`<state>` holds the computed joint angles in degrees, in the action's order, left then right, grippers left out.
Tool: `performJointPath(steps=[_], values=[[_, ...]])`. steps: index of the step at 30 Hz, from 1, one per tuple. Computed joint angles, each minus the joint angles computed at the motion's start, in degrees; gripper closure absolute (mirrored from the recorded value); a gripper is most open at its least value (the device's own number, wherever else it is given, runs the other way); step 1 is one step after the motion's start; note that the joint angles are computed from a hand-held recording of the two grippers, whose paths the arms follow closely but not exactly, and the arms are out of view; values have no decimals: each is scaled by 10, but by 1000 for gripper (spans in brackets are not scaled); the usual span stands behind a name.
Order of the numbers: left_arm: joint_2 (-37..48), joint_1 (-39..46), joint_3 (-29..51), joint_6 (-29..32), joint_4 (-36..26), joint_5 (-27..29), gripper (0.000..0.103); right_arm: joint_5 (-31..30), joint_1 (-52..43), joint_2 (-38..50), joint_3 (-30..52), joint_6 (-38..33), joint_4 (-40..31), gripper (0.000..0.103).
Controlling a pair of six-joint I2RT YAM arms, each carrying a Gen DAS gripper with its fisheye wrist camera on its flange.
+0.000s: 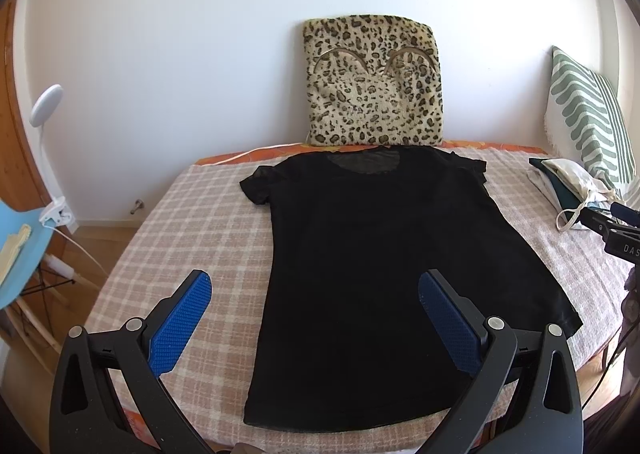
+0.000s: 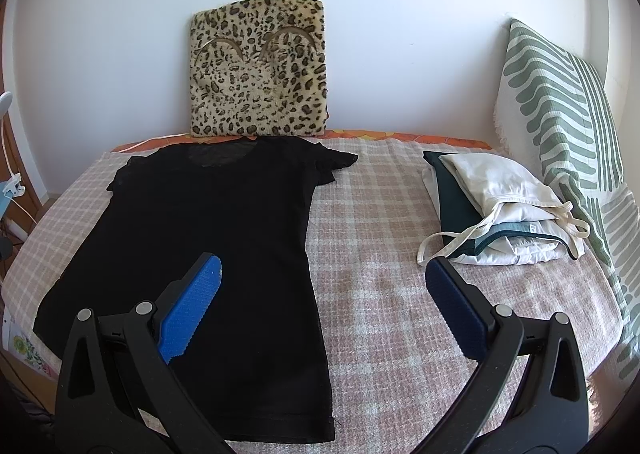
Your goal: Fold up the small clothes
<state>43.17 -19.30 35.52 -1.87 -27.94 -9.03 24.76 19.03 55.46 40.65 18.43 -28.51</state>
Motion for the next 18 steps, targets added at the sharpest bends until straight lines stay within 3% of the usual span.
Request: performJointPath(steps=[18], values=[[0,3,1,2,0,4,0,7,5,4,2,2,2,0]])
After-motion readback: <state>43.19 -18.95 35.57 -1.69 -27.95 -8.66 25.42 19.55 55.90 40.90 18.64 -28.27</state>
